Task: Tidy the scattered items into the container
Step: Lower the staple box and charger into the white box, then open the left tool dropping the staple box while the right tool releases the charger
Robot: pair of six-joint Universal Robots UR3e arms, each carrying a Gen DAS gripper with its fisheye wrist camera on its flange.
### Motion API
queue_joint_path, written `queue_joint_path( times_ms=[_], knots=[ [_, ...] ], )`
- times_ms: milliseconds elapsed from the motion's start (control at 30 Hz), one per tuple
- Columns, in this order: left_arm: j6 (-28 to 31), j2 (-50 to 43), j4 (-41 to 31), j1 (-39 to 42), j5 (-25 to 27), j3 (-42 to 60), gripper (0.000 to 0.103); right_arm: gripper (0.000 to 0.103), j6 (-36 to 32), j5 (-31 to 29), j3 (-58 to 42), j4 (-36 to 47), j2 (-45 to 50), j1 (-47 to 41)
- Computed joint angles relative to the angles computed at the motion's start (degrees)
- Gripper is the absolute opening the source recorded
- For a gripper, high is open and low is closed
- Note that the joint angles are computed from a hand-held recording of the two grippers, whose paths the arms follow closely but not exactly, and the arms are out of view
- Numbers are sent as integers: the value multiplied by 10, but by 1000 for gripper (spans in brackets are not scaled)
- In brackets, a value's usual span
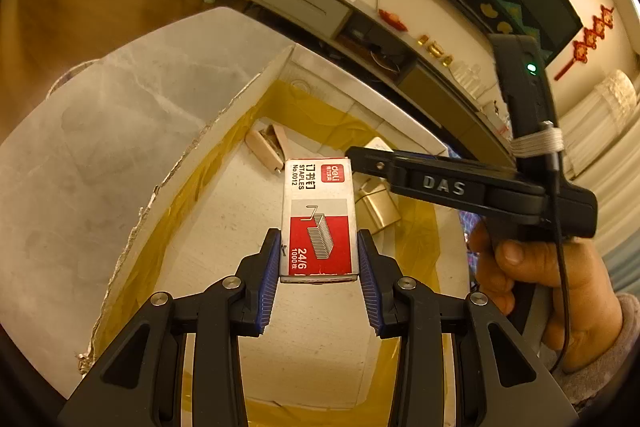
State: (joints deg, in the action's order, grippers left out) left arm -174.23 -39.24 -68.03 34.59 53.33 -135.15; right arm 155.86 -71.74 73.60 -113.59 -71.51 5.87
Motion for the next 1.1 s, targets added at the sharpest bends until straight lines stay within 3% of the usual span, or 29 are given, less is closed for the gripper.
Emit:
queue_joint_path(
  times_ms=[300, 633, 1100],
  knots=[
    [-24, -41, 40, -25, 20, -1, 38, 52, 3, -42, -126, 70, 100, 28],
    [-36, -63, 7, 8, 18, 8, 38, 52, -3, -106, -231, 108, 163, 67],
    [-58, -83, 5, -3, 38, 13, 39, 52, -6, -209, -291, 122, 220, 122]
  ],
)
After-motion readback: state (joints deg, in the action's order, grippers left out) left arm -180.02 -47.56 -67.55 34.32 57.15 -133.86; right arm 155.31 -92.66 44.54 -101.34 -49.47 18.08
